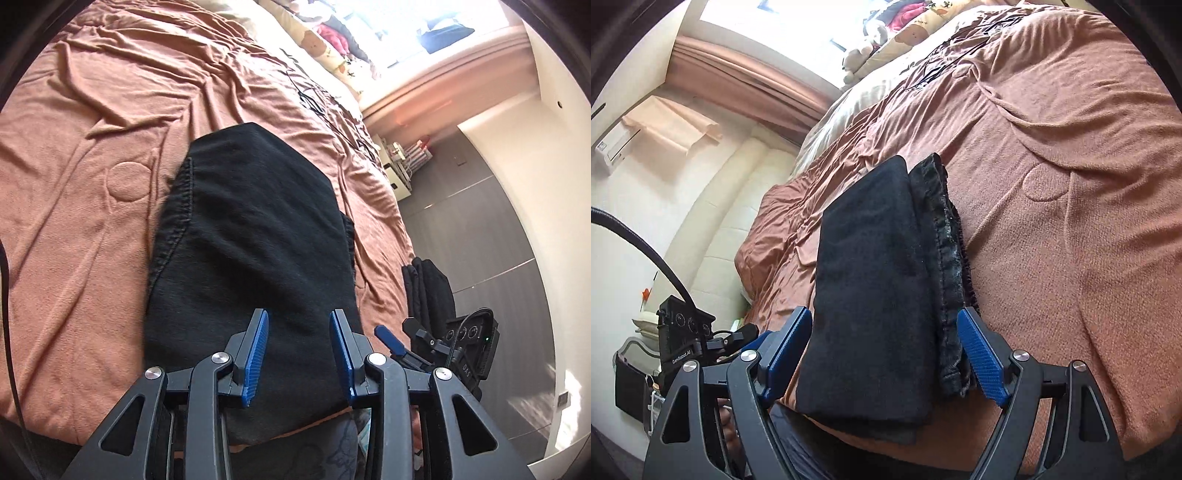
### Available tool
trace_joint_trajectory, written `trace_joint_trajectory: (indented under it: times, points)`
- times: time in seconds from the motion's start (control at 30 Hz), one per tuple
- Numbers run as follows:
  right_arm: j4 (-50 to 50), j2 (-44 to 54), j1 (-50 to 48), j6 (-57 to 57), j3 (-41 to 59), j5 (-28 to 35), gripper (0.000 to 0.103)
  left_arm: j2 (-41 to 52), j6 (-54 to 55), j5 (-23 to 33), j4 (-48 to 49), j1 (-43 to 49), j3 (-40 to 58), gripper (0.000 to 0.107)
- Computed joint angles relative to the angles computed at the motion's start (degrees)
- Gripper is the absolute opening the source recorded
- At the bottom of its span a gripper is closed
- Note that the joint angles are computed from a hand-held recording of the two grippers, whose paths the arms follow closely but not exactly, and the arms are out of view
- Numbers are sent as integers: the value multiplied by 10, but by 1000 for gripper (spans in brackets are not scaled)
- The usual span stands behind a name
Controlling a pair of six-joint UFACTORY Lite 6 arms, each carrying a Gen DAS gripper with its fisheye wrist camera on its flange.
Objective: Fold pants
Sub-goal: 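Grasp the folded black pants edge with the right gripper while the left gripper grasps the waistband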
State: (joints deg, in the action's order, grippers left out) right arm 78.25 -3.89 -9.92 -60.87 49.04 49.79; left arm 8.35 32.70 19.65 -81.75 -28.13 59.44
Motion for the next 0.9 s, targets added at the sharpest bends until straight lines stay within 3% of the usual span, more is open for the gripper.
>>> trace_joint_trajectory:
  times: [0.27,0.53,0.67,0.83,0.9]
  points:
    - [-35,121,67,53,132,-47,72,15,81,24,-67,59,-35,36]
    - [-67,201,111,103,222,-78,71,76,146,56,-121,98,-24,36]
    - [-75,242,124,121,270,-70,59,104,167,67,-139,110,-14,36]
    - [-103,304,139,157,350,-72,55,120,196,83,-161,120,-9,36]
    - [-120,327,144,178,380,-75,48,120,201,85,-166,121,-11,36]
